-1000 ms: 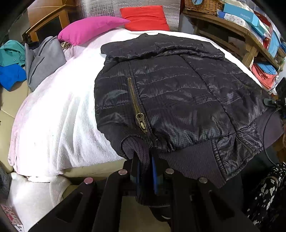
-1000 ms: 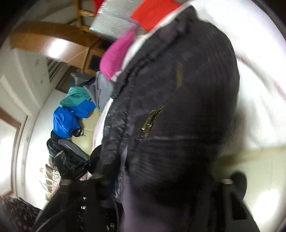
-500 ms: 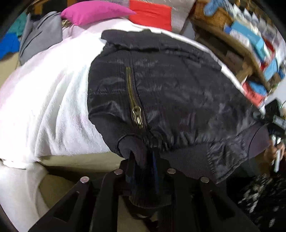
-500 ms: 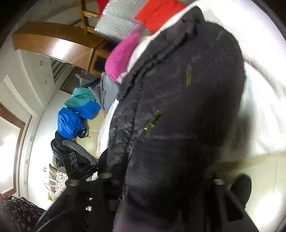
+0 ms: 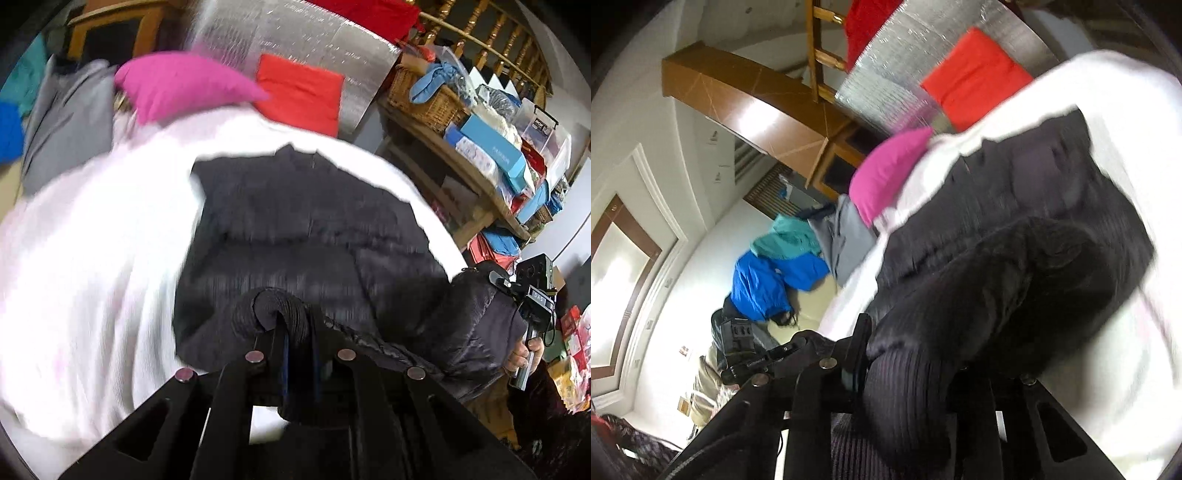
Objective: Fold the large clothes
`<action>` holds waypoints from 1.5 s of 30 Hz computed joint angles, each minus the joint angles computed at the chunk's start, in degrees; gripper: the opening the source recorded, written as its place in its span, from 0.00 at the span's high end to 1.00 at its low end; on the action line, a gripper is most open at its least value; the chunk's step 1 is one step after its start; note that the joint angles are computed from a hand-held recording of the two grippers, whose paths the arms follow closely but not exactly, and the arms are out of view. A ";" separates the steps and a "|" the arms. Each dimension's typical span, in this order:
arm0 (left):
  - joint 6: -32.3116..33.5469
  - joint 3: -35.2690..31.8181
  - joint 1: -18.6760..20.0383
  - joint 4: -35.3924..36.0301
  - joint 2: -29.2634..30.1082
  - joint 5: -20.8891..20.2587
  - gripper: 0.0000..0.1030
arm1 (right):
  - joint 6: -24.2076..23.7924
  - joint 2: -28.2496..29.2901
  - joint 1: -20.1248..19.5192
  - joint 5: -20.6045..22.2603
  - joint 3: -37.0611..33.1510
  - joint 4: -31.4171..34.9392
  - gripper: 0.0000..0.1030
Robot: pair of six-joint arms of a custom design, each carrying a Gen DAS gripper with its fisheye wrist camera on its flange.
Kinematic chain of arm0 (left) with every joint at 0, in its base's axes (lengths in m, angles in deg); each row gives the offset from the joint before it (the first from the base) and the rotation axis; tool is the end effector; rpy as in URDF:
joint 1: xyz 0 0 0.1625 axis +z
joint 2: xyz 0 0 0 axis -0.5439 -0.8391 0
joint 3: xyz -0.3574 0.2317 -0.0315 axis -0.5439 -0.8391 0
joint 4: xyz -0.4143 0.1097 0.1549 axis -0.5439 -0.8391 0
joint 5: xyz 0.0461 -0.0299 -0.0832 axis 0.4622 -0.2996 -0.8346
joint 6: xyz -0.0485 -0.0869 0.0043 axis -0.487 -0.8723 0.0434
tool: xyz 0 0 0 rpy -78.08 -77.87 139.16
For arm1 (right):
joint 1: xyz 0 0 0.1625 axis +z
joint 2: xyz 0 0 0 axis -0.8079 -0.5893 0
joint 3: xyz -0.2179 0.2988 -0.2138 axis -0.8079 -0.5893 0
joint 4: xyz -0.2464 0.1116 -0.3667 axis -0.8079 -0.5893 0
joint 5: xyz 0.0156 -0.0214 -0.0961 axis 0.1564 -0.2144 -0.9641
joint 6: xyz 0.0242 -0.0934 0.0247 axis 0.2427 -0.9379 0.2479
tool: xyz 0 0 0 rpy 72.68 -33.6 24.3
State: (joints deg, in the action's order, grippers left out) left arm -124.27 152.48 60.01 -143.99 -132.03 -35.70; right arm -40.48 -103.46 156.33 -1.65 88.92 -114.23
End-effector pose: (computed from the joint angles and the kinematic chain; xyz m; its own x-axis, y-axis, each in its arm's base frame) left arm -0.1487 -0.3110 0.4386 -0.9022 -0.0526 -0.4282 0.2574 0.7308 -0.6321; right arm 0.2851 -0.5214 0.2293 -0.8381 -0.4996 -0.2192 -0.3683 0.8145 -0.4482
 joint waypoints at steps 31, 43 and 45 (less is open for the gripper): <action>39.79 -45.31 44.32 -47.30 58.55 -2.81 0.87 | 31.73 53.23 -4.63 -3.12 -75.54 14.27 0.67; 36.37 -31.17 41.40 -55.98 44.02 -6.62 0.28 | 26.36 34.07 -6.09 -0.12 -51.32 3.96 0.03; 35.19 -26.92 40.14 -51.58 39.60 -5.56 0.24 | 20.02 30.12 -5.04 -6.42 -47.11 7.53 0.03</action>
